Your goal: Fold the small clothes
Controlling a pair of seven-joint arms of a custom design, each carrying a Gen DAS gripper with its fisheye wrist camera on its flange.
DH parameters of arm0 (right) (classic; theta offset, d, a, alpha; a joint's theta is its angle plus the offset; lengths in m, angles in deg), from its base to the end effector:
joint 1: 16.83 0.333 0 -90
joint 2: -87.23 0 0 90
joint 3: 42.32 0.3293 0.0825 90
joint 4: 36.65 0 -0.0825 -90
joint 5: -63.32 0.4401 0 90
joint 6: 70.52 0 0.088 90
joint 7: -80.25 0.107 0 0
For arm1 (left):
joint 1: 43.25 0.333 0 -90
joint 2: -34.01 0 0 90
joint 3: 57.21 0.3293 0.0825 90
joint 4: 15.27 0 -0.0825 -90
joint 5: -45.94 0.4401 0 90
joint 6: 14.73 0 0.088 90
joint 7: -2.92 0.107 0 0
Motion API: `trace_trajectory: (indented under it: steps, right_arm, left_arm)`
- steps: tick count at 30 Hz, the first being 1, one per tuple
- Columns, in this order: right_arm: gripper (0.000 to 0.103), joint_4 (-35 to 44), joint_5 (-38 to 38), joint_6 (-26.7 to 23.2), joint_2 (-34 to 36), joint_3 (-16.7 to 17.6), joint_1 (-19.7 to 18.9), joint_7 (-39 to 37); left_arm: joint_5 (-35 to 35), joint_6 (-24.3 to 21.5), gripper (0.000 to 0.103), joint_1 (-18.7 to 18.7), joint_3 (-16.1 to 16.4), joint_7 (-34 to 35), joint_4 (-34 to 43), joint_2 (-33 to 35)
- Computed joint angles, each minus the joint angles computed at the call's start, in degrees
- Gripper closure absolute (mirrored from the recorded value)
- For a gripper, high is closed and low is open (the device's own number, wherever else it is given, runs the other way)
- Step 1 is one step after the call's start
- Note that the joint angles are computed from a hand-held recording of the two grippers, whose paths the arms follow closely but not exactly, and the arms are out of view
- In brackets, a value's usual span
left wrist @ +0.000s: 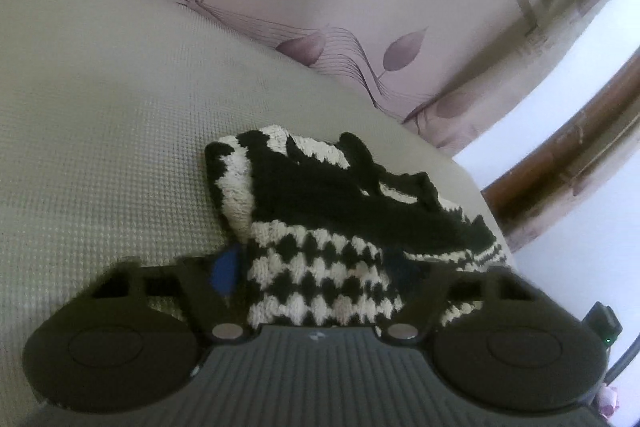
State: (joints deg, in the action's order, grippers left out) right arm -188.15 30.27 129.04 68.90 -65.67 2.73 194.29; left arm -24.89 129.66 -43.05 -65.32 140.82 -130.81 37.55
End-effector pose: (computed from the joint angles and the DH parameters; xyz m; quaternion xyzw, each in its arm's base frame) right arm 0.4770 0.0279 0.4499 -0.6334 0.5625 -0.3104 0.4313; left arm 0.6448 -0.0796 0.4506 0.6026 -0.6445 0.4700 0.0237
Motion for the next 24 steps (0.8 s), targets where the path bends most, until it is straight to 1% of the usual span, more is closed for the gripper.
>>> trace_trajectory:
  steps: [1, 2, 3, 4, 6, 10, 14, 16, 17, 20, 22, 23, 24]
  right_arm:
    - [0.004, -0.1, 0.2, 0.4, 0.0, 0.0, -0.1, 0.1]
    - [0.004, -0.2, 0.8, 0.8, 0.1, 0.7, -0.8, 0.0]
    - [0.004, -0.3, 1.1, 1.0, 0.1, 1.3, -1.3, -0.1]
    - [0.004, -0.4, 1.2, 1.1, 0.2, 1.7, -1.7, -0.1]
    - [0.003, -0.5, 1.6, 1.0, 0.1, 2.8, -2.7, -0.4]
    - [0.002, -0.4, 1.5, 0.6, 0.0, 2.9, -2.8, -0.4]
    - [0.002, -0.5, 3.4, 0.2, 0.0, 4.6, -4.0, -1.6]
    - [0.002, -0.6, 5.0, -0.4, 0.0, 6.1, -4.9, -2.9]
    - [0.002, -0.5, 5.3, -0.7, 0.1, 6.0, -4.7, -3.3]
    - [0.002, 0.0, 5.1, -2.6, 0.0, 4.3, -2.5, -4.3]
    - [0.002, 0.7, 4.2, -4.7, -0.2, 0.9, 1.3, -5.1]
    - [0.002, 0.9, 4.2, -5.4, -0.3, -0.3, 2.7, -5.7]
    - [0.002, 0.8, 4.5, -5.8, -0.5, -0.9, 3.5, -6.4]
  left_arm:
    - [-1.0, 0.0, 0.063, 0.1, 0.0, 1.0, 0.0, 0.4]
    - [-3.5, -0.2, 0.068, 0.2, -0.1, 2.7, 0.0, 0.8]
    - [-6.9, -0.3, 0.070, 0.5, -0.2, 5.1, -0.6, 0.8]
    - [-8.3, -0.4, 0.071, 0.6, -0.2, 5.9, -0.9, 0.7]
    - [-8.5, 0.2, 0.071, 0.4, -0.3, 6.7, -1.3, 0.3]
    - [-7.8, 6.0, 0.070, -1.3, -1.0, 10.2, -2.3, -0.6]
    - [-8.5, 11.5, 0.069, -2.8, -1.4, 13.6, -3.2, -1.3]
    - [-8.9, 13.5, 0.067, -3.4, -1.6, 15.1, -3.3, -1.2]
    - [-9.0, 13.9, 0.066, -3.6, -1.5, 15.3, -3.3, -1.3]
    - [-9.2, 15.7, 0.065, -4.1, -1.7, 16.3, -3.5, -1.3]
    - [-9.5, 17.2, 0.065, -4.6, -1.9, 17.5, -3.5, -1.3]
    - [-9.4, 18.0, 0.065, -4.8, -2.0, 17.7, -3.6, -1.3]
    - [-9.4, 18.6, 0.065, -4.9, -2.0, 18.0, -3.7, -1.3]
